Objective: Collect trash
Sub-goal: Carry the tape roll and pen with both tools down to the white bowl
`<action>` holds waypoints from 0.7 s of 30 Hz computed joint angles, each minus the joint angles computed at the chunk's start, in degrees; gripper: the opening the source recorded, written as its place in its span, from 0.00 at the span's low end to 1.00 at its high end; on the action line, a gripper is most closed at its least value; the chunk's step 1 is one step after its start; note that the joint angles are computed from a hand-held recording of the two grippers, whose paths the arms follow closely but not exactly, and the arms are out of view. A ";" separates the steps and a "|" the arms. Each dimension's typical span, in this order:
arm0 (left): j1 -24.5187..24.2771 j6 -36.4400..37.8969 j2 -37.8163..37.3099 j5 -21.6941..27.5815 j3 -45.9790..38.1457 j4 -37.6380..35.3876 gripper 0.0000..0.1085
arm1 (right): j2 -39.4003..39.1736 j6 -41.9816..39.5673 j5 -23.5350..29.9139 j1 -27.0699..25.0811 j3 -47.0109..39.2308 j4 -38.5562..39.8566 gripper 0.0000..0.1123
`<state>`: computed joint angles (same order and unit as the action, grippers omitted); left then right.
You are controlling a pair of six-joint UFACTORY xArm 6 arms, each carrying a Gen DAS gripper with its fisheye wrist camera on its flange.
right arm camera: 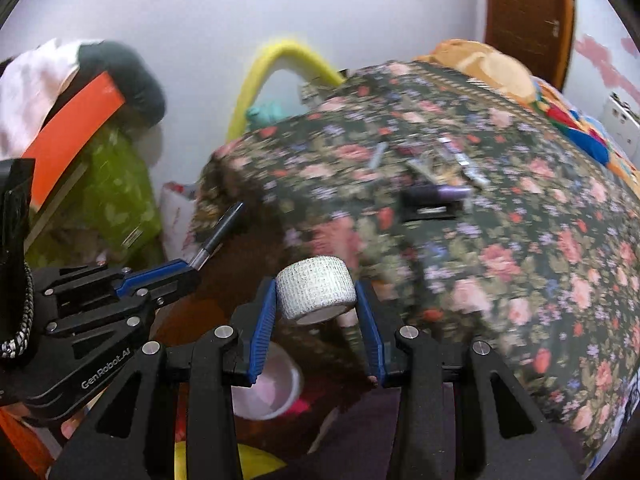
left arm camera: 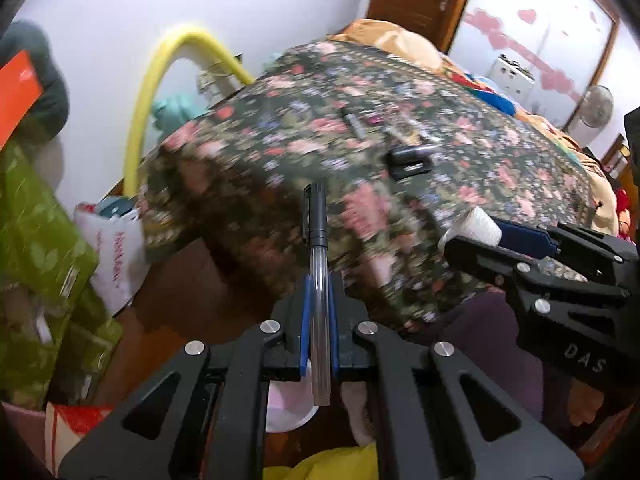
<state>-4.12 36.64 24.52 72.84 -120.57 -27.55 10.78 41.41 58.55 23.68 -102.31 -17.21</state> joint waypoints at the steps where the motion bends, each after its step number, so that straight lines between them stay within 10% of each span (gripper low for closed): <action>1: 0.68 -0.12 0.35 0.55 -0.41 0.05 0.06 | 1.01 -0.59 0.07 0.51 -0.82 0.87 0.33; 21: 4.72 -6.51 10.09 12.87 -6.60 6.23 0.06 | 13.57 -11.41 7.21 1.22 -9.89 21.85 0.33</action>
<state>0.59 30.13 34.61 85.71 -127.17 -21.32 24.35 30.00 65.76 24.89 -112.20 4.64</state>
